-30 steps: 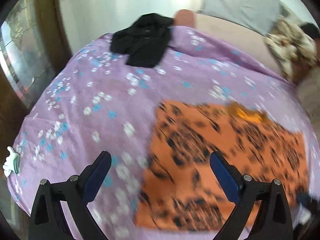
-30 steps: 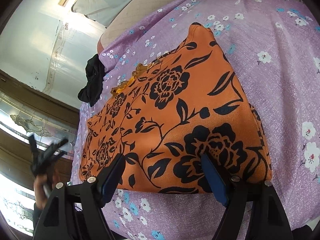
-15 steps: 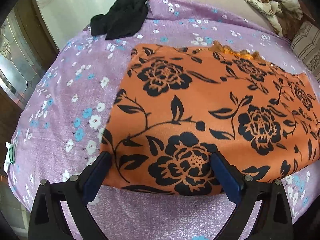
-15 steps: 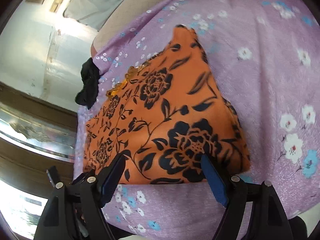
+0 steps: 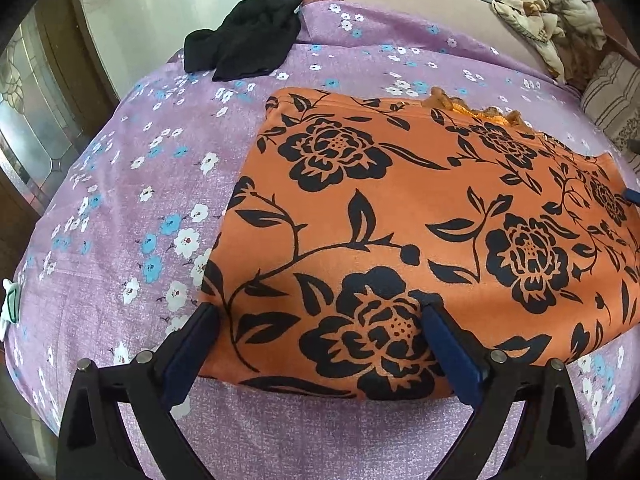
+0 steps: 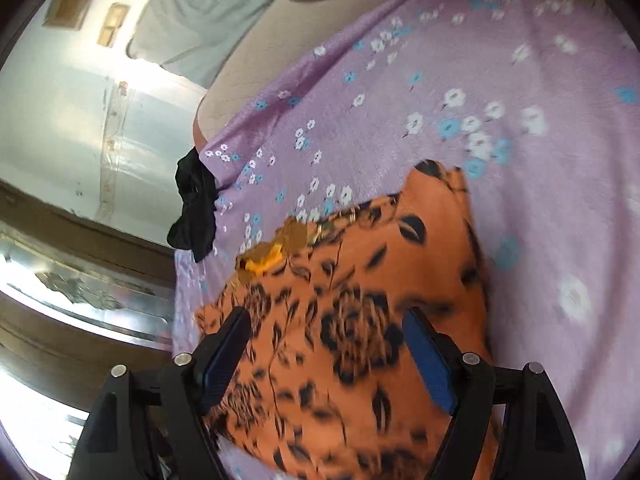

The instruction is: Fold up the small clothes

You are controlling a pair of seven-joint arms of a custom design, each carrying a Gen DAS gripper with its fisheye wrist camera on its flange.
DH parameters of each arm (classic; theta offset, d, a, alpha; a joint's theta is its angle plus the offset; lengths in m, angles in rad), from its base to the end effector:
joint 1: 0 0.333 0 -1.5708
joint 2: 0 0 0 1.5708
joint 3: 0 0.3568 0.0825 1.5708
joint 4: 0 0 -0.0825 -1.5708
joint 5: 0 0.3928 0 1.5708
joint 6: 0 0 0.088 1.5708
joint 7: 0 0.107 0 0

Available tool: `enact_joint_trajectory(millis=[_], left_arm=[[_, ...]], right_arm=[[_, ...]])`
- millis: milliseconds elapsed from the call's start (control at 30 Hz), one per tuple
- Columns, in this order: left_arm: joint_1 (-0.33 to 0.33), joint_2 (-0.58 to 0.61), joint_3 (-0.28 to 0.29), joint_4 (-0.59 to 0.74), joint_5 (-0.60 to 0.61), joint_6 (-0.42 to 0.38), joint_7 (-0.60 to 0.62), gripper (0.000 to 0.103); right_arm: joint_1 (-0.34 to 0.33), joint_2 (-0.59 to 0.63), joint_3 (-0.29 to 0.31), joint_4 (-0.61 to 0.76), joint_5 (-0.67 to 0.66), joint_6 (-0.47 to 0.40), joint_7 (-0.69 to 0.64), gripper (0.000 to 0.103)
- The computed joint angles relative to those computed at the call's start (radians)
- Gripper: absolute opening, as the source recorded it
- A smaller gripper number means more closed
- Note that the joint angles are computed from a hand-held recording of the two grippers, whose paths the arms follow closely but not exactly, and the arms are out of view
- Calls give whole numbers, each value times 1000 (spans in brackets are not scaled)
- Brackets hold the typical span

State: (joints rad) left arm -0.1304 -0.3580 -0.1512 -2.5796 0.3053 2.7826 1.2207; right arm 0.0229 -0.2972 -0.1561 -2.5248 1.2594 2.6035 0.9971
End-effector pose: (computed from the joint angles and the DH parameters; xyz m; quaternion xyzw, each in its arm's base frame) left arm 0.4234 -0.1400 0.4757 -0.6078 0.7383 -0.1861 0.2254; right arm 0.4419 -0.0811 0.4427 -0.4278 0.7943 0.0456 0.4290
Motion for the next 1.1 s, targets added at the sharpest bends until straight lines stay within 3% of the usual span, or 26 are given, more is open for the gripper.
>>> enact_joint_trajectory(millis=[33, 100, 233, 333, 467, 533, 600, 633, 700, 833, 900, 967, 1033, 1100], left_arm=[[-2, 1, 2, 2, -3, -1, 2, 101], [-8, 2, 8, 3, -13, -6, 13, 101], [-6, 5, 6, 6, -18, -6, 19, 101], [-10, 3, 9, 10, -32, -13, 17, 101], [-14, -6, 10, 10, -41, -24, 21, 101], [-23, -16, 17, 11, -58, -37, 28, 101], [-41, -36, 34, 6, -89, -44, 49, 101], [-44, -50, 39, 0, -98, -40, 56, 101], [-39, -74, 38, -12, -102, -23, 54, 101], [-47, -83, 46, -9, -128, -41, 59, 101], [-54, -92, 51, -12, -143, -49, 64, 101], [-56, -107, 51, -19, -144, -50, 73, 101], [-51, -124, 48, -28, -137, -46, 77, 101], [-51, -131, 48, -27, -142, -53, 72, 101]], right_arm=[[-15, 38, 16, 9, -53, 35, 71, 81], [-7, 42, 8, 4, 7, 54, 55, 81], [2, -123, 51, -91, -101, 122, 74, 81], [30, -278, 52, -190, -163, 95, 127, 81], [142, -448, 20, -322, -67, 104, 116, 81], [172, -447, 26, -362, -22, 132, 109, 81], [135, -410, 58, -386, -106, 129, 239, 81], [162, -434, 44, -396, -61, 160, 219, 81], [158, -468, 65, -398, -101, 171, 262, 81], [237, -472, 37, -386, -89, 235, 213, 82], [221, -415, 33, -396, -128, 244, 265, 85], [240, -439, -7, -407, -73, 253, 248, 84], [204, -477, 30, -411, -128, 230, 316, 84], [242, -503, 18, -410, -121, 259, 284, 85]])
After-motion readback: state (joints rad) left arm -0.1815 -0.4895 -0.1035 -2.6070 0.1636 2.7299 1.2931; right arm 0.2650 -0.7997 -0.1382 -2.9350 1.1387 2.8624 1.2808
